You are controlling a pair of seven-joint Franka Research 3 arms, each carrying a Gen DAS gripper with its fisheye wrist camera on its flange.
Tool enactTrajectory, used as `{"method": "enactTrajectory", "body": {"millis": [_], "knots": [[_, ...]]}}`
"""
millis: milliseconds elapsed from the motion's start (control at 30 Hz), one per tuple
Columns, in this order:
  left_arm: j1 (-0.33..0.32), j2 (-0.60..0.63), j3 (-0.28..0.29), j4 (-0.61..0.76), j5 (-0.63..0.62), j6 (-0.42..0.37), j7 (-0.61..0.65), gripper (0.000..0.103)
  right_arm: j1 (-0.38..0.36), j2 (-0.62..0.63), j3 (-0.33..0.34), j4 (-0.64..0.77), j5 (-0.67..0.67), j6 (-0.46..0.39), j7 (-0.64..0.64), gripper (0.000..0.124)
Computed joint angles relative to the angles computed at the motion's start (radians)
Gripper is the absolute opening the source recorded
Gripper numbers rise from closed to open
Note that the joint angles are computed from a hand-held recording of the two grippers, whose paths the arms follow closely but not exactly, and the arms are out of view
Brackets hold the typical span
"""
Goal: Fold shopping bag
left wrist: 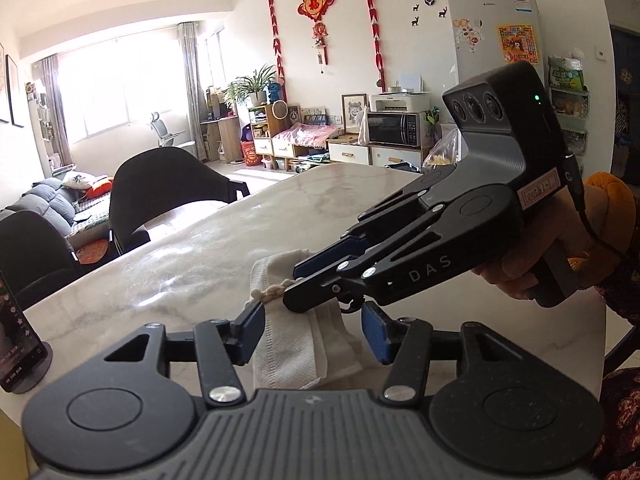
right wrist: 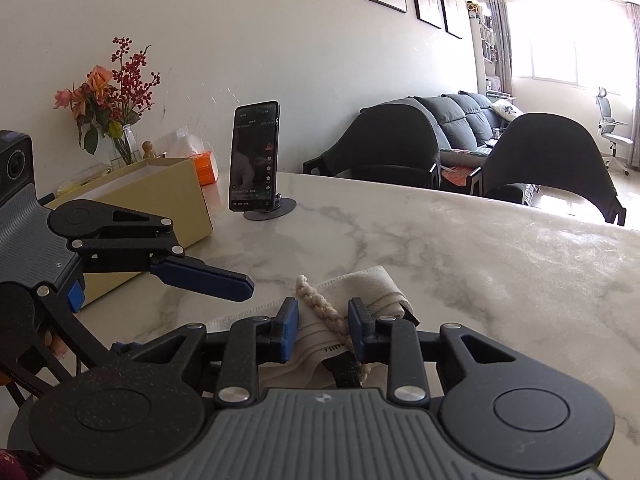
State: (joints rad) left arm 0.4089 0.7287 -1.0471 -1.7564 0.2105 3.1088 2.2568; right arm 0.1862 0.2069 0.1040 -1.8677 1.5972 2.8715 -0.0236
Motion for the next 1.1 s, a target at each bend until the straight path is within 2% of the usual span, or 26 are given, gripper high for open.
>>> {"method": "enactTrajectory", "body": {"millis": [100, 233, 300, 367, 400, 533, 633, 767, 900, 1100], "knots": [[-0.043, -0.016, 0.048, 0.022, -0.020, -0.044, -0.006, 0.052, -0.001, -0.006, -0.001, -0.007, -0.006, -0.004, -0.018, 0.030], [-0.050, -0.011, 0.056, 0.029, -0.064, -0.054, 0.012, 0.052, 0.000, -0.012, -0.004, -0.006, -0.066, -0.005, 0.004, 0.029], [-0.101, -0.039, 0.126, 0.038, -0.073, -0.044, 0.001, 0.052, 0.004, -0.009, -0.002, 0.002, -0.099, 0.016, -0.002, 0.029], [-0.205, -0.088, 0.266, 0.037, -0.034, -0.003, -0.063, 0.051, 0.008, -0.001, 0.002, 0.008, -0.147, 0.039, 0.008, 0.030], [-0.233, -0.098, 0.298, 0.034, -0.054, 0.013, -0.052, 0.051, 0.010, 0.006, 0.003, 0.012, -0.187, 0.043, 0.022, 0.030], [-0.274, -0.105, 0.351, 0.036, -0.025, 0.038, -0.084, 0.052, 0.004, 0.022, 0.017, 0.020, -0.282, 0.040, 0.058, 0.025], [-0.293, -0.103, 0.375, 0.040, 0.000, 0.052, -0.108, 0.052, -0.004, 0.036, 0.036, 0.022, -0.311, 0.059, 0.065, 0.024], [-0.305, -0.097, 0.394, 0.040, 0.028, 0.079, -0.157, 0.052, -0.040, 0.024, 0.035, 0.021, -0.316, -0.046, 0.147, 0.023], [-0.307, -0.096, 0.401, 0.053, 0.034, 0.065, -0.223, 0.050, -0.060, 0.015, 0.023, 0.025, -0.293, -0.136, 0.184, 0.024], [-0.254, -0.073, 0.336, 0.060, 0.047, 0.047, -0.213, 0.049, -0.076, 0.012, 0.008, 0.030, -0.251, -0.227, 0.205, 0.040]]}}
